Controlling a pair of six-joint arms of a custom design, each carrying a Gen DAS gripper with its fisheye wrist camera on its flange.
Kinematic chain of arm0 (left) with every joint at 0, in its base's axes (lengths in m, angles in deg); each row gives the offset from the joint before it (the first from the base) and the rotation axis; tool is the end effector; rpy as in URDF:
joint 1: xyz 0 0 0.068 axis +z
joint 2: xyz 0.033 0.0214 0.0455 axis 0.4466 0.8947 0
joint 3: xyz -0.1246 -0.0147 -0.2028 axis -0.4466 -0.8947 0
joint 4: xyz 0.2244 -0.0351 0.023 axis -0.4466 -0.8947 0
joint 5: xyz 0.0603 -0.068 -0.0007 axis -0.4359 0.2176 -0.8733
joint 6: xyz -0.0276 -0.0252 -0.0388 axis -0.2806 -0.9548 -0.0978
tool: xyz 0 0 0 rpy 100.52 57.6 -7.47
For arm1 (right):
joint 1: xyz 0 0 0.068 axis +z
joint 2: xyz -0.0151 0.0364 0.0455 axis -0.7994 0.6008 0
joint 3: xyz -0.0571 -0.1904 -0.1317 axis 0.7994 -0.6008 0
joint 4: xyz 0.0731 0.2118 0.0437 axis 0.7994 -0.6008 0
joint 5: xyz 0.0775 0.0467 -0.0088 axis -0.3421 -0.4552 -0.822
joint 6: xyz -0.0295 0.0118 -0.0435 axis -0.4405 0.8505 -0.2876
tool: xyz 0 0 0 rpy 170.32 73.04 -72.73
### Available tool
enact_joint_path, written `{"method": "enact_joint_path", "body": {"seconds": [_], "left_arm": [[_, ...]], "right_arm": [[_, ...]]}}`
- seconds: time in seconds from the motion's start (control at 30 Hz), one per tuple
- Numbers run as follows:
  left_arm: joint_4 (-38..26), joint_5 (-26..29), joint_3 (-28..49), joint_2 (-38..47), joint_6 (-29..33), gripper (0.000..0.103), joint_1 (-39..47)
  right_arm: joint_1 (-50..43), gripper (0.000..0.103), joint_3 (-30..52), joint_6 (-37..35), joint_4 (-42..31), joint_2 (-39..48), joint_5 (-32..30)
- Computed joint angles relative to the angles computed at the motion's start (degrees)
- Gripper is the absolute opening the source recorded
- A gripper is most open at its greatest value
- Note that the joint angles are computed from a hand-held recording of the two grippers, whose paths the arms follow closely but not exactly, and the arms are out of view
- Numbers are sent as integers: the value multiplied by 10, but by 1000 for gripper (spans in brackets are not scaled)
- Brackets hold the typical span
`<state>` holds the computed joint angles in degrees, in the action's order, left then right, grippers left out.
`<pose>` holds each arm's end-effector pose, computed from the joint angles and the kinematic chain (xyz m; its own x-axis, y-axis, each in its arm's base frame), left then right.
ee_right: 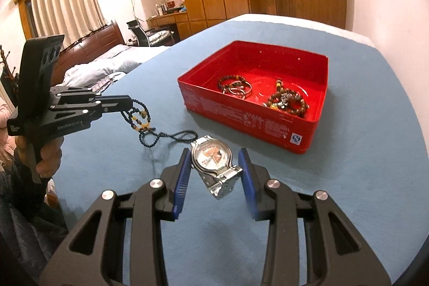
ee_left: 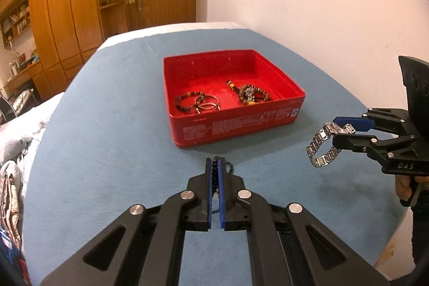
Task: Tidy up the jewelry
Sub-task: 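Grasp the silver wristwatch with the right tool while the left tool grasps the black bead necklace, then lower the watch and necklace into the red box and open both tools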
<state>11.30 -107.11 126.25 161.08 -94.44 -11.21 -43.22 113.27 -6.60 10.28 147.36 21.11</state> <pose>0.2541 -0.1750 0.1510 -0.6932 -0.0808 -0.7162 -0.0952 0.9953 -0.0202 0.3512 0.0836 0.1549 -0.4345 -0.5254 -0.7315 -0.8507 0.5061 0.1418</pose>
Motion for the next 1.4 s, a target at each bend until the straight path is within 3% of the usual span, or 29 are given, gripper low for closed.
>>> {"method": "enact_joint_path", "body": {"seconds": [0.47,0.9,1.17,1.4], "left_arm": [[-105,-51,54,-94,48,3,-29],[-194,-85,183,-120,112,3,-29],[-285,-81,343,-83,160,3,-12],[-369,-67,530,4,203,3,32]], "right_arm": [[0,35,-24,-9,-39,-104,-9],[-2,34,54,-9,-115,-129,-29],[0,34,183,-9,-202,-99,-21],[15,34,432,5,-341,4,8]]}}
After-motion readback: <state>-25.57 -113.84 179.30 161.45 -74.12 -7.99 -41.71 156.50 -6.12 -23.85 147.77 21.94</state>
